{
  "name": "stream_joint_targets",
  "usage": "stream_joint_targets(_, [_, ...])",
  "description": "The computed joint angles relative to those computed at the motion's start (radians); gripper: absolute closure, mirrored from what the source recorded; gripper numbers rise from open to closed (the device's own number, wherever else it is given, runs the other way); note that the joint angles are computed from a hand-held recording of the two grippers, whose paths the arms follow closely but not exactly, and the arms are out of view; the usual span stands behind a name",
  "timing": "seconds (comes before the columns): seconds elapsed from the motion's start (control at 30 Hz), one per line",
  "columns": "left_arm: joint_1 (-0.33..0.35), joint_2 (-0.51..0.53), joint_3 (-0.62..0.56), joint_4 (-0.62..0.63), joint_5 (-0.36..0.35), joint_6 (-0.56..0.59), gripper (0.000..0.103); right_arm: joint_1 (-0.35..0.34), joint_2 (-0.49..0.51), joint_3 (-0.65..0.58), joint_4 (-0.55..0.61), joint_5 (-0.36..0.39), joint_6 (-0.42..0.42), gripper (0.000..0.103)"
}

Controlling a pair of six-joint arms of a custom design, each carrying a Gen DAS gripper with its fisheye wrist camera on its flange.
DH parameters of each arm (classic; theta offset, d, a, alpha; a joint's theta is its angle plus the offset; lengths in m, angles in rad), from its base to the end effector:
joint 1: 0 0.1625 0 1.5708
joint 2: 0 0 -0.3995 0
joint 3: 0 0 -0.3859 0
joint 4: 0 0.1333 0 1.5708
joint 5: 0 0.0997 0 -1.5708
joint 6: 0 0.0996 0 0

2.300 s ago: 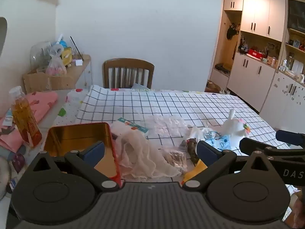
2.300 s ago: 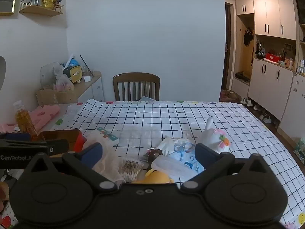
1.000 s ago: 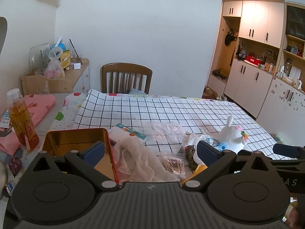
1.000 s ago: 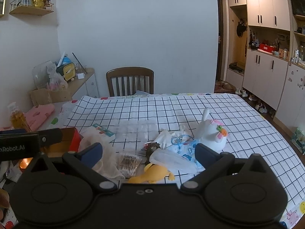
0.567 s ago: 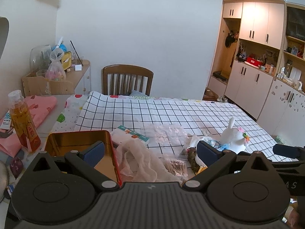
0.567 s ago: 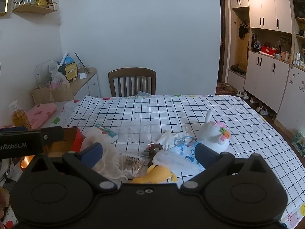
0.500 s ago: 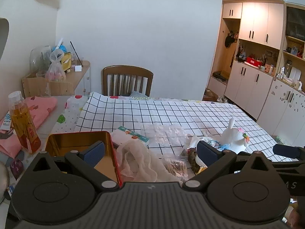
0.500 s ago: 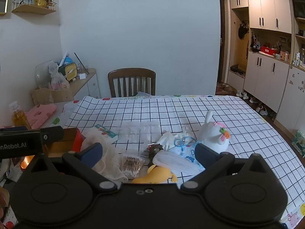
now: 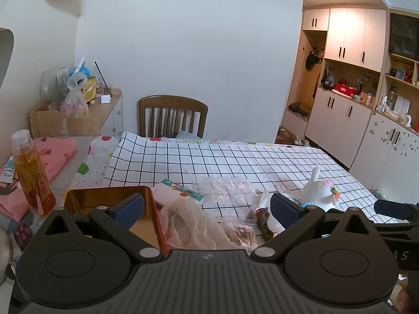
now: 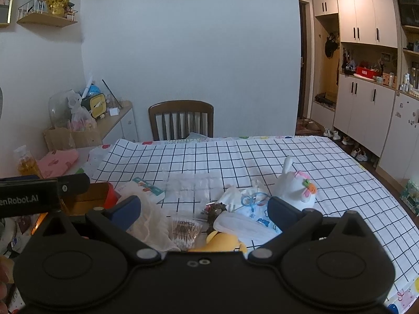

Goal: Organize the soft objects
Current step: 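Move the left tool toward the white mesh cloth while the right tool approaches the plastic sheet, then close the left tool on the mesh cloth while the right tool grasps the plastic sheet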

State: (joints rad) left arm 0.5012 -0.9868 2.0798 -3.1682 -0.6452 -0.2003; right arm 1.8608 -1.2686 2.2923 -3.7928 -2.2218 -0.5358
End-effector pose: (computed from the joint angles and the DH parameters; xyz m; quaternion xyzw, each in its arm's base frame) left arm -0.3485 -0.4336 0.1489 0.2638 0.8328 -0.4362 0.2156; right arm 0.1928 -0.3909 0.2784 0.1488 -0.7891 0.4979 0.3276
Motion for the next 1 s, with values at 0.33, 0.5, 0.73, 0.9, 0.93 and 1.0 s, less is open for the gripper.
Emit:
stream_joint_targets(0.33, [-0.004,0.022,0.004,-0.085,-0.005,0.07,0.0,0.011,0.017,0.014,-0.073,-0.015,-0.037,0.0])
stream_joint_targets(0.5, [-0.002,0.035,-0.008,-0.057,-0.005,0.06,0.0,0.006,0.008,0.018,-0.066,-0.016,-0.037,0.0])
stream_joint_targets(0.73, [0.02,0.069,-0.043,-0.018,-0.03,0.012,0.0,-0.051,-0.033,0.031,0.0,0.026,-0.022,0.0])
stream_joint_targets(0.9, [0.033,0.1,-0.074,-0.006,-0.068,-0.031,0.0,-0.107,-0.062,0.026,0.079,0.086,-0.023,0.001])
stream_joint_targets(0.93, [0.038,0.107,-0.078,-0.02,-0.089,-0.033,0.0,-0.118,-0.068,0.024,0.094,0.097,-0.026,0.001])
stream_joint_targets(1.0, [0.039,0.13,-0.091,-0.041,-0.101,-0.02,0.0,-0.139,-0.079,0.019,0.118,0.12,-0.036,0.001])
